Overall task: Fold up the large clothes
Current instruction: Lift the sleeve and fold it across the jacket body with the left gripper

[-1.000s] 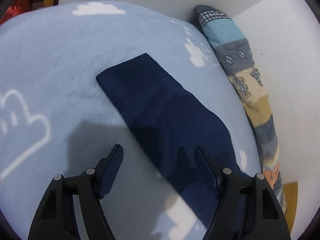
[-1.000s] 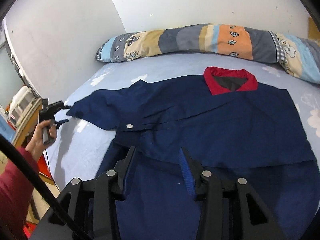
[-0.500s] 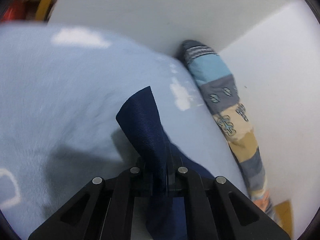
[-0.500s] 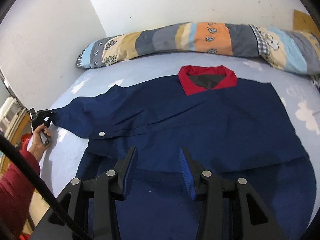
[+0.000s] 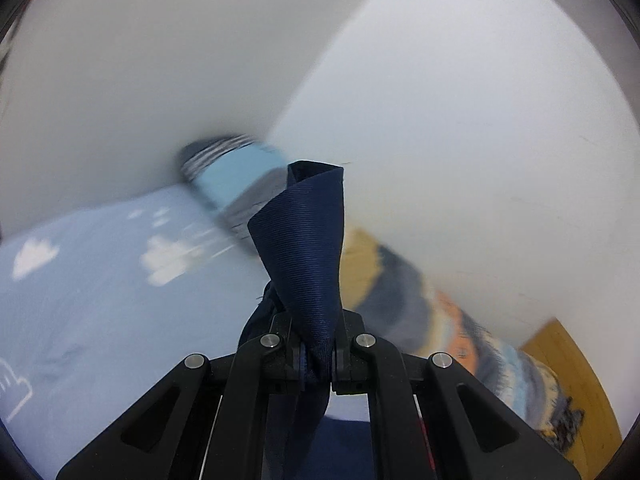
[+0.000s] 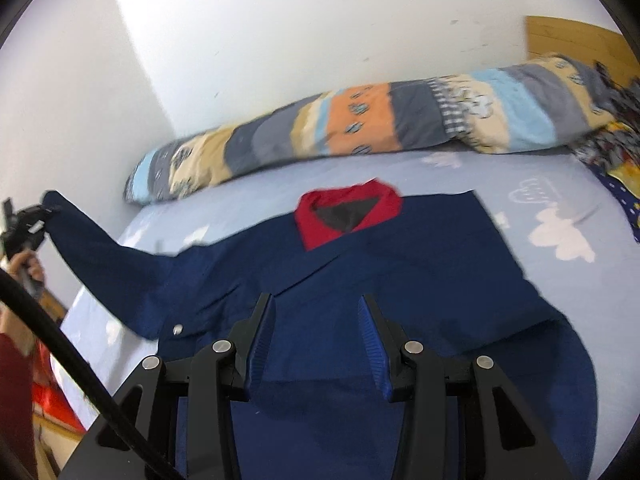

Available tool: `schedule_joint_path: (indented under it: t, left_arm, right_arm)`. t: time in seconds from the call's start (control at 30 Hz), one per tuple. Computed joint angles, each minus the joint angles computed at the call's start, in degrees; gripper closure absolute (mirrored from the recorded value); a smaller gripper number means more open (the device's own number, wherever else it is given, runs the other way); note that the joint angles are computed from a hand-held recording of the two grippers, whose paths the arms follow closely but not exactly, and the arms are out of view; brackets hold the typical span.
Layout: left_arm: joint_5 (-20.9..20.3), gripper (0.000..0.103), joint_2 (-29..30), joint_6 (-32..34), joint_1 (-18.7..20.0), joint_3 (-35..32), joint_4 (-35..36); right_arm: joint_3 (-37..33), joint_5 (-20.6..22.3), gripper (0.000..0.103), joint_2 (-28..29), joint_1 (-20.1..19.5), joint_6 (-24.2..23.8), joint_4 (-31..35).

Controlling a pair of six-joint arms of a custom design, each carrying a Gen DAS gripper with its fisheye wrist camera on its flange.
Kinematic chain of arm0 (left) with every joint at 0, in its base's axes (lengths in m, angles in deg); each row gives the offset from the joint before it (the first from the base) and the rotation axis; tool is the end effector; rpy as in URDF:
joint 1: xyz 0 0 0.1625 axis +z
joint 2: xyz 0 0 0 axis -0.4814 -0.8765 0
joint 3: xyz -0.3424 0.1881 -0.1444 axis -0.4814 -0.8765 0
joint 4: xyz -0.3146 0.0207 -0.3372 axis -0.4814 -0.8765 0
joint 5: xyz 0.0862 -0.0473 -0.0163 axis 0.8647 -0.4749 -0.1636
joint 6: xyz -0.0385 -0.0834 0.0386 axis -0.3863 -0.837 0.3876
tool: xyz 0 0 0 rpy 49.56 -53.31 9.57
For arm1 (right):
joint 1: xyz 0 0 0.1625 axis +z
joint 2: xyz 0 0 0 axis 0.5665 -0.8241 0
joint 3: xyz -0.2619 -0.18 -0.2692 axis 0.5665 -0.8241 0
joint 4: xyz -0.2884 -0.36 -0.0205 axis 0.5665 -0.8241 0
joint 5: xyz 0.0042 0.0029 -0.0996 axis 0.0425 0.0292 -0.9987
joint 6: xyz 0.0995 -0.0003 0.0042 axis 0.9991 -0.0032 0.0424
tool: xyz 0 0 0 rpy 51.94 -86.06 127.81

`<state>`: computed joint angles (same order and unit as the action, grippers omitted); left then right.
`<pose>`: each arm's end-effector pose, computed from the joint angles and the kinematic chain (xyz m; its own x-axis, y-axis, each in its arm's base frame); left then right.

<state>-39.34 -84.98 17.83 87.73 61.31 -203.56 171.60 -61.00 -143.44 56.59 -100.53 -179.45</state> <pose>-0.2093 -0.6953 0.3796 -0.9660 0.1142 -0.2321 0.2583 0.4742 -0.8417 0.0969 -0.4113 0.3796 -0.8685 0.2091 0.4495 -0.2483 0.6014 -0.7594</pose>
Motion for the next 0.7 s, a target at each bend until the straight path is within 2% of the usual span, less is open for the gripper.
schedule_joint_path:
  t: [0.13,0.23,0.3,0.47,0.63,0.7]
  left_arm:
    - [1.20,0.096,2.90,1.39,-8.50,-3.21,3.55]
    - [1.47,0.095,7.52,2.07,-13.88,-5.25,5.10]
    - [0.25,0.095,10.66,1.89,-16.42,-5.72,5.71]
    - [-5.59,0.095,21.79,-0.94,-20.75,-7.53,7.08]
    - [-7.24,0.095,33.33,-2.78,-23.98,-6.95,8.22]
    - [-6.66,0.095,38.80,-3.79,-24.69,-7.52,9.57]
  right_arm:
    - [0.73,1.84,0.056,-5.24,-1.90,1.81,0.08]
    - [1.14,2.30,0.056,-8.55,-2.75,2.09,-1.08]
    - [1.19,2.61,0.056,-10.62,-3.27,2.34,-1.48]
    - [1.73,3.14,0.056,-15.63,-5.05,3.52,-3.37]
    - [1.86,1.47,0.056,-19.36,-6.72,4.33,-5.43]
    - [1.72,1.35,0.056,-20.15,-7.58,4.19,-5.88]
